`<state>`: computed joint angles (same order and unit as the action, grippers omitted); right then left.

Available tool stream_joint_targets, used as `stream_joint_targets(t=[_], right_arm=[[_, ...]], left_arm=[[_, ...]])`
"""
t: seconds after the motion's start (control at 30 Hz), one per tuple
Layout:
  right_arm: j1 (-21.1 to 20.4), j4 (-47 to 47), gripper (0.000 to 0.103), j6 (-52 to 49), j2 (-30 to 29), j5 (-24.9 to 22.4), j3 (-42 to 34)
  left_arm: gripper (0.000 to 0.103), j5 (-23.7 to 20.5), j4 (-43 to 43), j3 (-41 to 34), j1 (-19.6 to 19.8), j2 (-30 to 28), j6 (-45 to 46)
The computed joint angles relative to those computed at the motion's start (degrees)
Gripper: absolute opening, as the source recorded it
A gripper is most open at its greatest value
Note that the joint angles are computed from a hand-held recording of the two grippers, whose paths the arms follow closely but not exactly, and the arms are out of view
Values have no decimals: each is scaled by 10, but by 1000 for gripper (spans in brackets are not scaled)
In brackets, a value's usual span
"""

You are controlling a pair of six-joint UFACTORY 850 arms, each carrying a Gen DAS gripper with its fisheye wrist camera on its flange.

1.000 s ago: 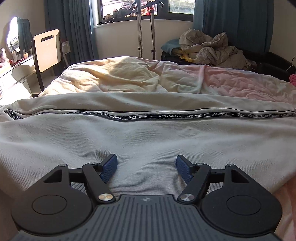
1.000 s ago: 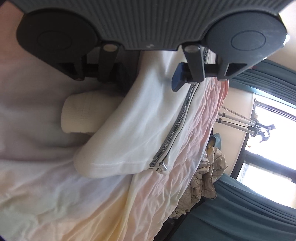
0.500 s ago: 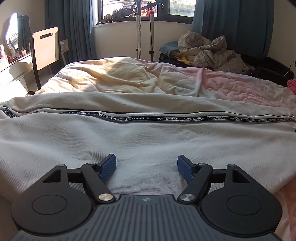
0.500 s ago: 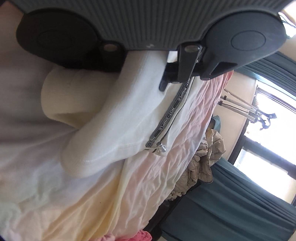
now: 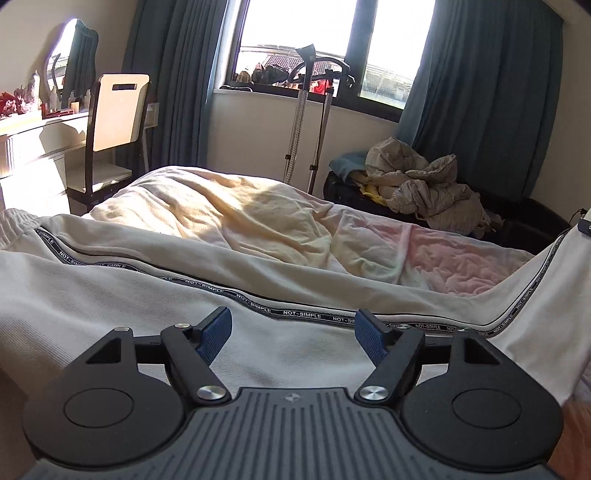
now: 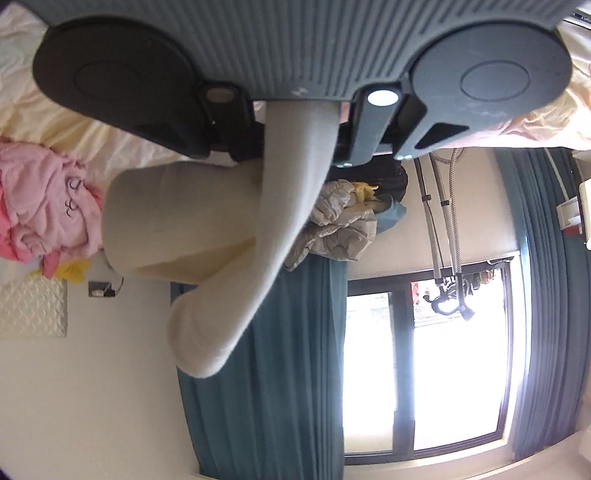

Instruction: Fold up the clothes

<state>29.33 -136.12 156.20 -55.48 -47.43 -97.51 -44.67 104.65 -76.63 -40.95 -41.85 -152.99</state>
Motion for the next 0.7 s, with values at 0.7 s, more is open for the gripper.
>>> stream_joint_targets(t=[0.7], right_arm=[[155, 52, 19, -401, -162, 156, -155]], left_arm=[[78, -88, 68, 100, 1, 59, -146]])
